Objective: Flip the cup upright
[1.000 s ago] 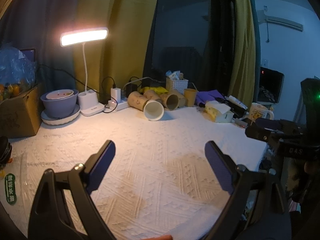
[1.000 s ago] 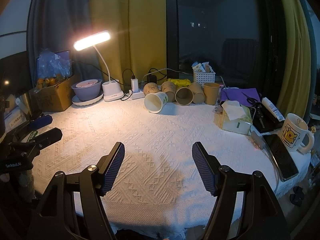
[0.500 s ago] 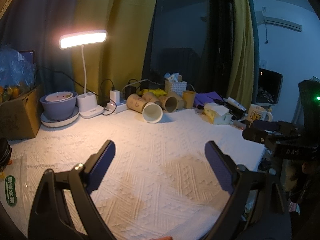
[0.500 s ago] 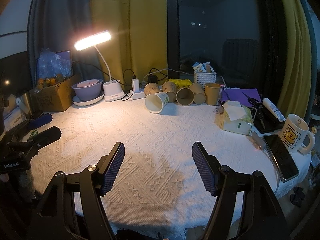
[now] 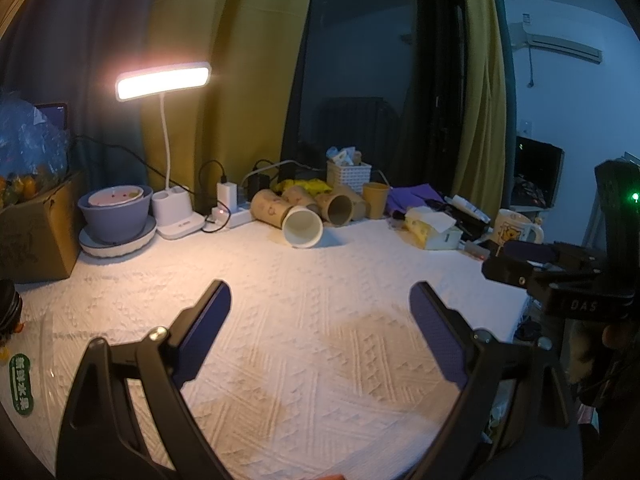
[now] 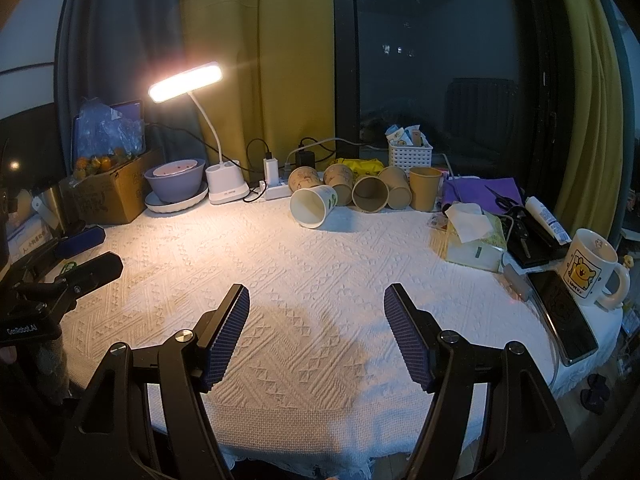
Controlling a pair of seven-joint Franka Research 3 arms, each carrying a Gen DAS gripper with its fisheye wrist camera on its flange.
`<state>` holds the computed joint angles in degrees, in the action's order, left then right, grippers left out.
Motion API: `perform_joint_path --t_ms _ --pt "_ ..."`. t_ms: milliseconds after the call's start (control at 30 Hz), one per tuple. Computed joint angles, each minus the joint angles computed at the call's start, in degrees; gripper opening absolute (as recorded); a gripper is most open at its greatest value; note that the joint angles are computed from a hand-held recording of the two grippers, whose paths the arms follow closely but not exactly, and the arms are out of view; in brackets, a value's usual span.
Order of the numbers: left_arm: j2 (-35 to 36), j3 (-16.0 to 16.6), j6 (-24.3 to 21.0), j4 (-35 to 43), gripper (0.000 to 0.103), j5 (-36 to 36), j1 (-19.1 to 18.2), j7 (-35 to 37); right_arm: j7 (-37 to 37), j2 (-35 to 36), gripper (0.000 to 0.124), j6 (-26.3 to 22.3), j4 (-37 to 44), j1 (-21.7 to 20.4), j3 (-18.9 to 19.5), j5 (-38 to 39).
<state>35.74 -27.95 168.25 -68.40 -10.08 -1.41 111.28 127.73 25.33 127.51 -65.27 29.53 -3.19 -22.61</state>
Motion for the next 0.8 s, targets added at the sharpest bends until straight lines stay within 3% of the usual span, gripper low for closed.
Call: perform_joint_path --t_ms 567,800 --pt "-0.1 -0.4 0.0 -0.2 0.092 0.1 0.1 0.1 -0.4 0.7 0.073 -0.3 1.3 0.0 -0.1 0.4" --pt "1.0 1.0 -1.3 1.9 0.092 0.8 -1.2 -1.0 -1.0 1.9 0.073 -0.7 3.0 -0.1 -0.2 1.2"
